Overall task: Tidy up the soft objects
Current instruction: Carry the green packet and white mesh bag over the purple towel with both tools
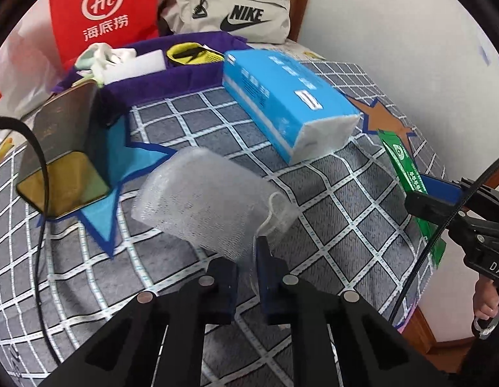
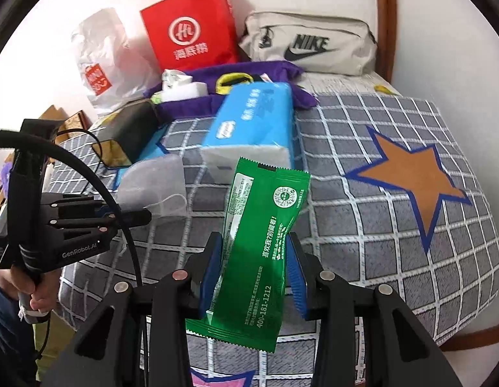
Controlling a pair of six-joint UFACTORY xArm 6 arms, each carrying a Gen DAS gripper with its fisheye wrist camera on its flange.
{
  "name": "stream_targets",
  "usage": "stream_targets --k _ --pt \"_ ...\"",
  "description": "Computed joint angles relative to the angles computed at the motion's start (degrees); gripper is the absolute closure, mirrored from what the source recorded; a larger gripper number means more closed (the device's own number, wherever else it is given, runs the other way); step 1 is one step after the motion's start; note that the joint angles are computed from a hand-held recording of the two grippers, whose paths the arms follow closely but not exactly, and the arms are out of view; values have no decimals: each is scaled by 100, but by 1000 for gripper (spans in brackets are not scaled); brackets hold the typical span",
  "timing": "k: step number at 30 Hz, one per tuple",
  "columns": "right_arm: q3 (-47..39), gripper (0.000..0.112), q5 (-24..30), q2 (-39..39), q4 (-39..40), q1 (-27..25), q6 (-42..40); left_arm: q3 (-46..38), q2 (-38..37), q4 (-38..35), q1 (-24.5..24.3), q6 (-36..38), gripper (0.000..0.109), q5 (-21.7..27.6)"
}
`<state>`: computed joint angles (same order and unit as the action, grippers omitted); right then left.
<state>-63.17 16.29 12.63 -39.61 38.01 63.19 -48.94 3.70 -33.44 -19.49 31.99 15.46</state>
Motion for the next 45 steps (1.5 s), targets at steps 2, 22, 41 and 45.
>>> stream_targets --k 2,22,41,45 --pt "-76 73 -7 7 49 26 -101 -18 -79 -225 57 150 98 61" --pt "-1370 73 196 676 1242 221 -1732 -475 -385 -866 538 634 101 469" --pt "-3162 73 694 1694 2282 79 -3041 -1779 164 -583 807 324 101 605" --pt "-3703 73 884 2014 2410 29 -3221 -2143 401 -609 899 321 101 690"
